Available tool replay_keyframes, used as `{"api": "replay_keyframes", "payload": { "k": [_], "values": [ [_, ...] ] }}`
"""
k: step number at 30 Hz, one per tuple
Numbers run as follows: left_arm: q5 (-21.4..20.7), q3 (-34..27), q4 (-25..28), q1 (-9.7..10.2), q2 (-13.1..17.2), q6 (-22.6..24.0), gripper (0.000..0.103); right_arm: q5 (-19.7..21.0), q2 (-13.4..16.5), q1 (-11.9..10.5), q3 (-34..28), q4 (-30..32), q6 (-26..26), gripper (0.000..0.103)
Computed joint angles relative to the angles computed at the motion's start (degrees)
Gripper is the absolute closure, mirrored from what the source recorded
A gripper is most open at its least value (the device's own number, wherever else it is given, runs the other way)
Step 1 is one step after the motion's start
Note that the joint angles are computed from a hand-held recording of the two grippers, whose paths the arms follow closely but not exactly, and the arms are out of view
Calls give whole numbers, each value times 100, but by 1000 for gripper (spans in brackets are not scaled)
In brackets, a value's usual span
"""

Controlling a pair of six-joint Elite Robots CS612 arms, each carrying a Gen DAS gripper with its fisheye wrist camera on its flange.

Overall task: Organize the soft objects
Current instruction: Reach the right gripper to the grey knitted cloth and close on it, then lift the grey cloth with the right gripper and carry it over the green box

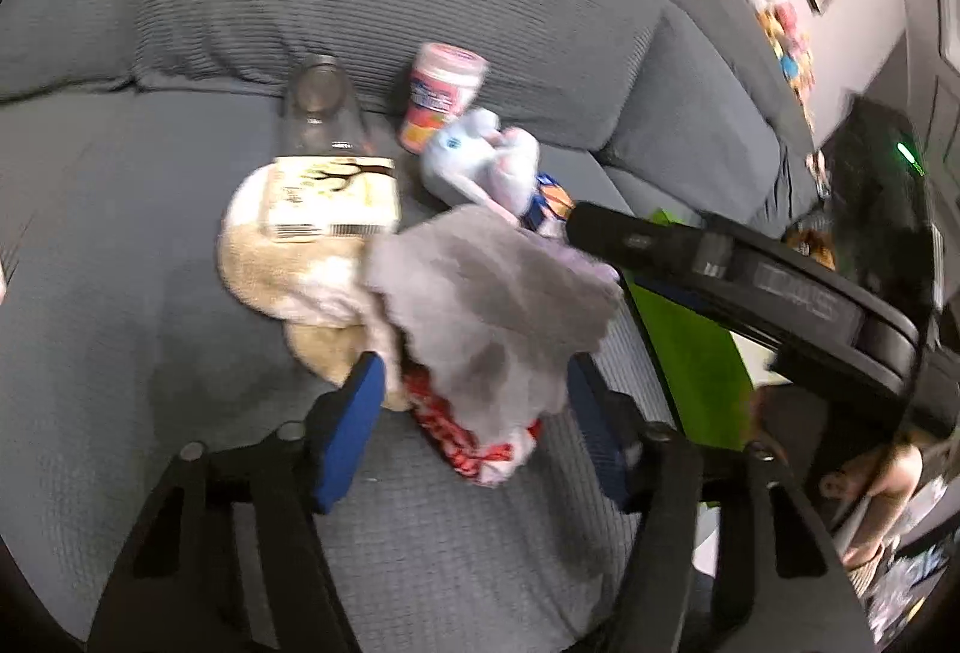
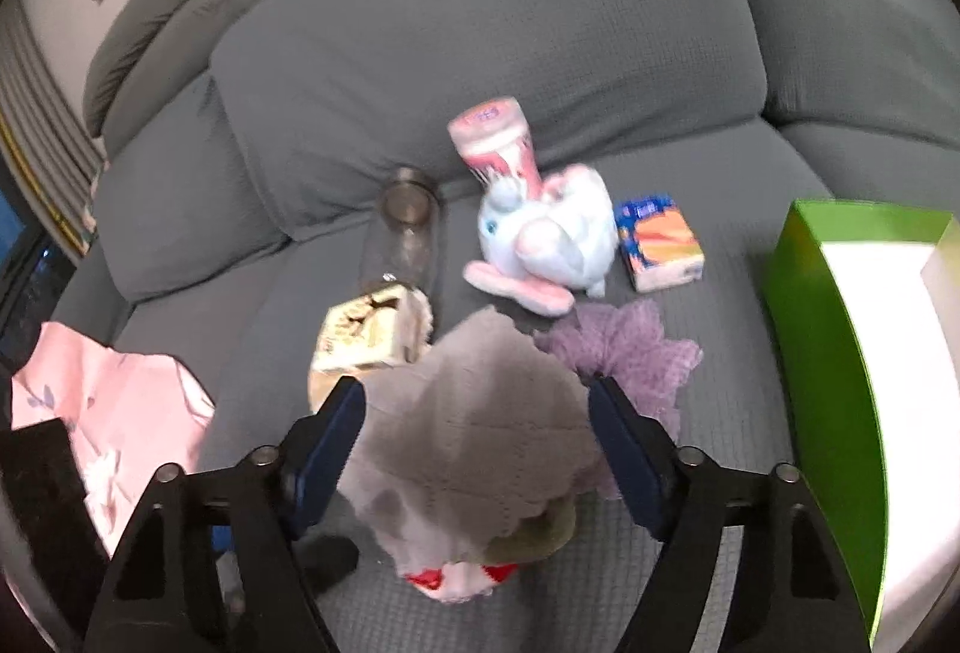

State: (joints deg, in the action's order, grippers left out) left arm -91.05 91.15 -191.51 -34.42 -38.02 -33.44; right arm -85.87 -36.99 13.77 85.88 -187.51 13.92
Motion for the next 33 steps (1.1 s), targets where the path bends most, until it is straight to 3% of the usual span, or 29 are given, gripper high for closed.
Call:
{"api": "replay_keyframes", "payload": {
  "k": [3, 6, 9, 12, 13, 17, 23, 33],
  "values": [
    [-62, -167, 165, -29, 81, -17, 52, 71, 94, -19, -131, 248, -29, 27],
    [-120, -340, 370, -36, 182, -127, 75, 422, 176, -80, -304, 681, 7, 33],
    [-50, -406, 395, -55, 227, -99, 95, 581, 225, -79, -429, 1185, 1, 67],
    [-196, -430, 272, -40, 246, -89, 97, 696, 259, -64, -414, 1044, -97, 84],
    [-250, -438, 197, -37, 254, -89, 98, 904, 257, -83, -363, 859, -140, 90],
    [-232, -458, -4, -73, 234, 72, 98, 1407, 151, -154, -156, 454, -104, 91],
    [-195, -395, -426, -157, 132, 506, 98, 1516, -65, -234, 247, -484, 185, 91],
    [-334, -573, -814, -377, 27, 1310, 97, 1124, -333, -332, 849, -2357, 686, 91]
  ]
}}
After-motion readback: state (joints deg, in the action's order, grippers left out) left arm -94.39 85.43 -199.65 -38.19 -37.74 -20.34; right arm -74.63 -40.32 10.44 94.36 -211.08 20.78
